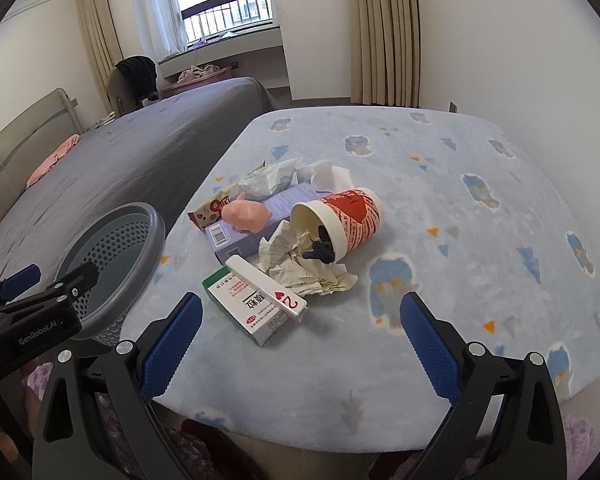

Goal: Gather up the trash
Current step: 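Close the right gripper on the white strip with the red heart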

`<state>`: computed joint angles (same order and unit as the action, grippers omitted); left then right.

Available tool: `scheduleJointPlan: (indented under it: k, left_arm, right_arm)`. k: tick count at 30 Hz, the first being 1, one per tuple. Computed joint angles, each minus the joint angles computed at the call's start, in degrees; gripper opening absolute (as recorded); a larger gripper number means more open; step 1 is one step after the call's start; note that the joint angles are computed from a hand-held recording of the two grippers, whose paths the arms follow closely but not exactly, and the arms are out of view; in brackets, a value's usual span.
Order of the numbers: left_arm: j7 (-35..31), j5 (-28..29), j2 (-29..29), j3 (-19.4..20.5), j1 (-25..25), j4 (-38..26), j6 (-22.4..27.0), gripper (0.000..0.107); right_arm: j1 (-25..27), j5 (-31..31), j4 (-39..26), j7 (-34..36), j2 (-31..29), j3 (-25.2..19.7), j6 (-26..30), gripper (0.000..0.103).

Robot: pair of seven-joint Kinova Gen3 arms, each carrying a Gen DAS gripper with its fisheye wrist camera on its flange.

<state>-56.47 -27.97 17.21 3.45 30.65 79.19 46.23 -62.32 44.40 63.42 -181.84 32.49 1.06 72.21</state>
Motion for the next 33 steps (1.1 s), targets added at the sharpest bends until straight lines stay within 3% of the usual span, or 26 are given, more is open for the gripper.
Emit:
scheduleJointPlan:
  k: [9,19,25,27,29,33]
  left_arm:
    - [-0.3,0.0,2.9,-0.2,0.9,-1.7,1.0,0.097]
    - [-0.5,1.4,4.9,-1.4,0.9,-3.0,1.5,0.097]
    - [-0.8,1.7,5.3,-1.6,1.0,-3.3,1.9,0.097]
    - [-0.8,2.0,5.3,-1.6,0.8,-3.4,1.8,0.097]
    - [-1.0,2.4,5.4,-1.6,0.6,-3.5,1.9,0.097]
    - [-1.0,2.6,5.5,-1.7,0.5,-3.3,1.7,0.097]
  right_arm:
    - [3.3,-1.0,7.0,-0.8,-1.7,-1.3,-7.4,0.095]
    - [8.8,-5.7,8.0,9.0,-0.8,-1.5,-18.1,0.094]
    - [9.4,-7.9,5.8,14.8,0.7,-0.4,-19.3,0.093]
    - [9.2,-8.0,4.9,16.2,1.1,0.2,-19.1,0.088]
    - [9.4,-8.9,3.5,18.3,1.8,0.1,-18.2,0.076]
    - [9.8,-10.9,2.3,20.4,2.7,0.3,-17.8,0.065]
